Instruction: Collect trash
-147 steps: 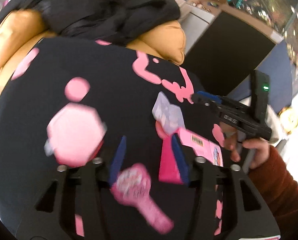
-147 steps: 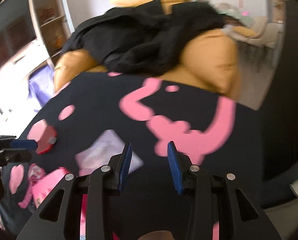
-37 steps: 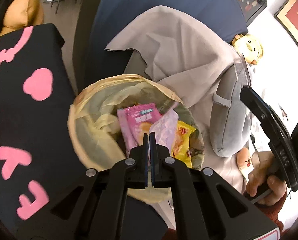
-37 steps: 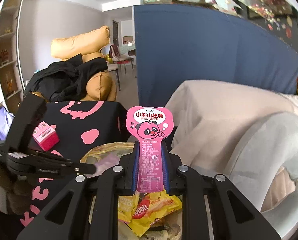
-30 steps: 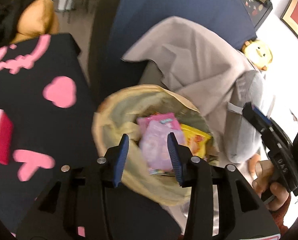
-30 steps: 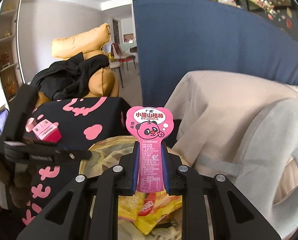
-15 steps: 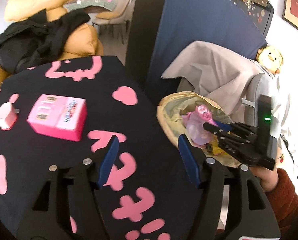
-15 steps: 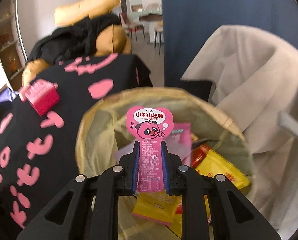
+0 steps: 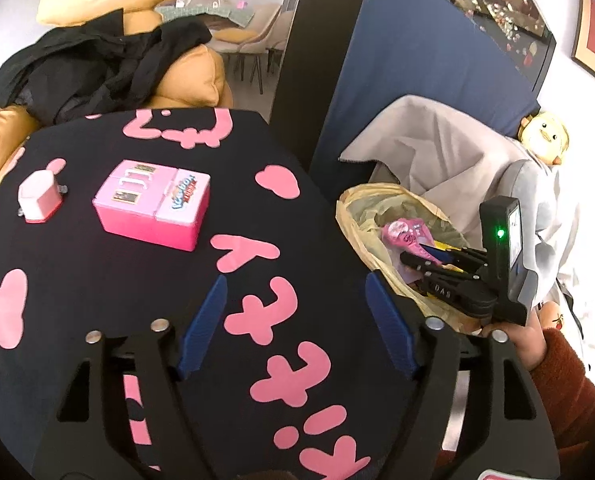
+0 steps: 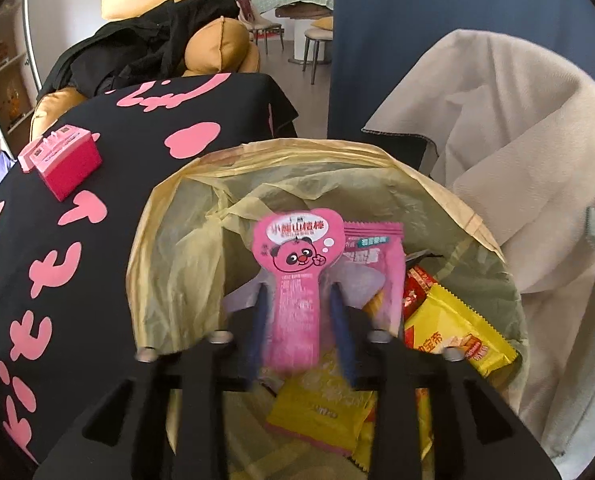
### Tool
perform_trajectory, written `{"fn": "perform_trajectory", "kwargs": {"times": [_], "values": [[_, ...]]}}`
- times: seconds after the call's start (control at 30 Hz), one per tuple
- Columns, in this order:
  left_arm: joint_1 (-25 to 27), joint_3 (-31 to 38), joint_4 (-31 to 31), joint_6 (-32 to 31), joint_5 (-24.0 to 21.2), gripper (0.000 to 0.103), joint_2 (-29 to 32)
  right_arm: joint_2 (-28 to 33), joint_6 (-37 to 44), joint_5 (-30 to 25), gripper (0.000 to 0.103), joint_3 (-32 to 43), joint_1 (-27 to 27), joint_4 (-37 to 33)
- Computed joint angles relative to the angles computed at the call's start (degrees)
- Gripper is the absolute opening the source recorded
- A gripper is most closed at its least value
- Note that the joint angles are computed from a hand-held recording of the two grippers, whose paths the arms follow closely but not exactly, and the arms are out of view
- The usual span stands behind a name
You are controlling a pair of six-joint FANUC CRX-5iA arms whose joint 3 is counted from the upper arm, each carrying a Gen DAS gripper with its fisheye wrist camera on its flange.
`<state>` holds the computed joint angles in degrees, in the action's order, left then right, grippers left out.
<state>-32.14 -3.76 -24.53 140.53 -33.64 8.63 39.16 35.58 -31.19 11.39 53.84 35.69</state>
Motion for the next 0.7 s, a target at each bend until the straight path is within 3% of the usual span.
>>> {"fn": "perform_trajectory", "kwargs": {"times": [0.13, 0.4, 0.6, 0.7], "values": [[-1.97, -0.3, -5.18, 4.53, -1.55, 0.077, -1.94, -1.91, -4.53, 0.34, 0.052, -3.21, 0.69, 4.36], [-8.72, 1.19, -17.03, 14.18, -10.31, 0.087, -4.3, -8.44, -20.3, 3.84, 0.052, -12.54, 0.98, 17.3], [-14.28, 2.2, -23.77, 22.33, -18.72, 0.087, -5.68, -16.8, -40.19, 9.45, 0.052, -23.15, 1.53, 35.43], [-17.62, 3.17, -27.12, 26.27, -24.44, 0.087, -5.49, -20.03, -47.15, 9.65, 0.052, -27.05, 2.64, 43.5]]}}
